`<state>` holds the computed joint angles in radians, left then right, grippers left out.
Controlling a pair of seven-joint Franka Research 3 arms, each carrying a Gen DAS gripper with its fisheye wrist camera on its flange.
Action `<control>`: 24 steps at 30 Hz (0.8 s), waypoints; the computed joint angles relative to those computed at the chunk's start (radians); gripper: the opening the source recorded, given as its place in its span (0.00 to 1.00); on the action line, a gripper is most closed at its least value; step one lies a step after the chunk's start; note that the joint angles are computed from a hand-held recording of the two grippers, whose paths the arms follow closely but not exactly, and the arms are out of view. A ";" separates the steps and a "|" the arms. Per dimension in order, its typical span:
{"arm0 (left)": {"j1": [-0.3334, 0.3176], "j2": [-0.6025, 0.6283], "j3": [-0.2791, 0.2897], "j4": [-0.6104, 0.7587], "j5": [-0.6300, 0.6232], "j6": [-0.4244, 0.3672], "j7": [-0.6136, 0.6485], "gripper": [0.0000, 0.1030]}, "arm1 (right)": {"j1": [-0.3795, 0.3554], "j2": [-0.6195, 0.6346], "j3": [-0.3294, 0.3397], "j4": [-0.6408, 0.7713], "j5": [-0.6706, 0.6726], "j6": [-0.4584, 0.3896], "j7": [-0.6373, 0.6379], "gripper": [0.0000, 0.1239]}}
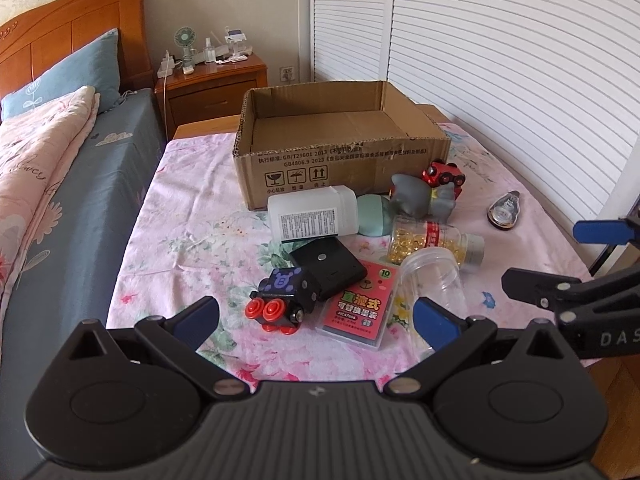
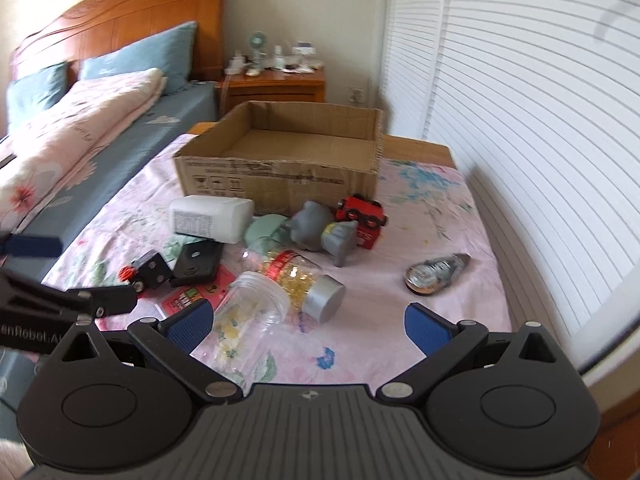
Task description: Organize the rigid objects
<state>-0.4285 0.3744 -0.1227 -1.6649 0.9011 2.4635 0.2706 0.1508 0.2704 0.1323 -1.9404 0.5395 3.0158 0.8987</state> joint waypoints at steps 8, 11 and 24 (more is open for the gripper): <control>0.025 0.004 0.007 -0.032 -0.001 0.025 0.039 0.99 | -0.114 0.026 0.131 0.028 0.218 -0.071 -0.448 0.83; 0.034 0.010 0.007 -0.039 -0.016 0.040 0.048 0.99 | -0.077 0.042 0.089 0.042 0.194 -0.116 -0.496 0.83; 0.067 0.037 0.010 -0.053 -0.119 0.114 0.146 0.99 | 0.038 0.128 -0.015 0.075 -0.085 -0.054 -0.453 0.83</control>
